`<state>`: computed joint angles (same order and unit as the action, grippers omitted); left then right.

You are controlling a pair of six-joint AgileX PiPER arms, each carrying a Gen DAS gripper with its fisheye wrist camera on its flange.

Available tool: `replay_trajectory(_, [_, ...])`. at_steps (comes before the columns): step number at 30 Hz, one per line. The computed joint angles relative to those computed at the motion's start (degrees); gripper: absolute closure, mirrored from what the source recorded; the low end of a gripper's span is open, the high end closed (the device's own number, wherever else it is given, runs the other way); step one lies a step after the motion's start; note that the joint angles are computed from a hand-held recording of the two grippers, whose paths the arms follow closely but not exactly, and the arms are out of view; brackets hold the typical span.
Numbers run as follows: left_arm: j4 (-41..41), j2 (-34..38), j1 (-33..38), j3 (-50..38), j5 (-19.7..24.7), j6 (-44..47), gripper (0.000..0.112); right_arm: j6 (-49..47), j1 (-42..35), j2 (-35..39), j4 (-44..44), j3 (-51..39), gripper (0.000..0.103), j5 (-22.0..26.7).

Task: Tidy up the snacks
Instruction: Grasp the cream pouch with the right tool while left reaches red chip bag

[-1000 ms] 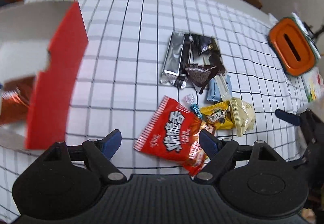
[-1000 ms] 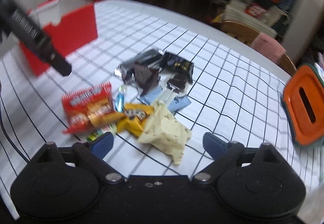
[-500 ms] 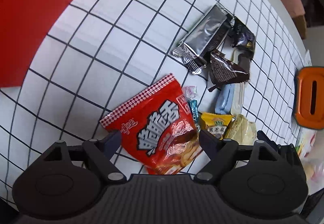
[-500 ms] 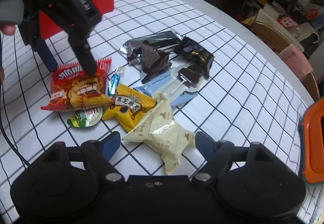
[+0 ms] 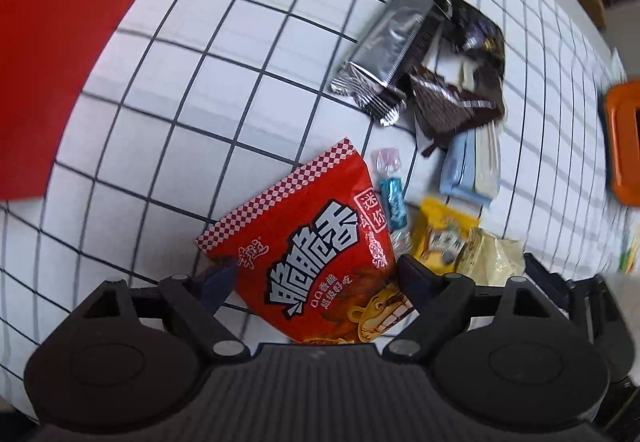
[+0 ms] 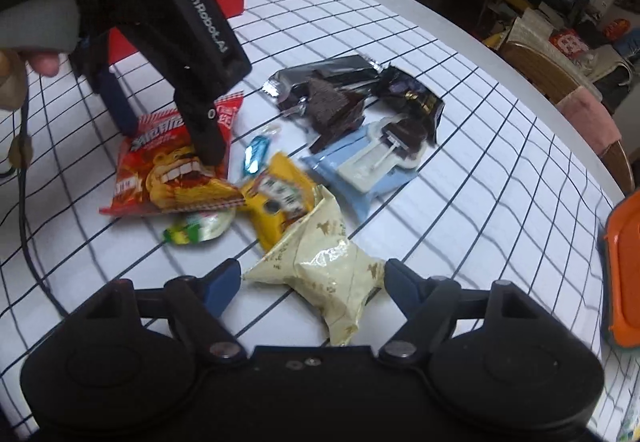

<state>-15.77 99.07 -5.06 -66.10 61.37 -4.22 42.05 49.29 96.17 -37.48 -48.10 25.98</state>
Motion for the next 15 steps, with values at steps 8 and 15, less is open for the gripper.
replay_trajectory(8, [6.4,-2.2,-1.5,2.7,-1.0,3.4,0.025,13.3,6.5,-1.1,1.0,-0.3,0.024,6.9])
replay_trajectory(15, [4.0,-4.4,4.4,5.2,0.7,8.4,0.025,21.1,11.1,-3.8,-1.6,1.5,0.019,9.2])
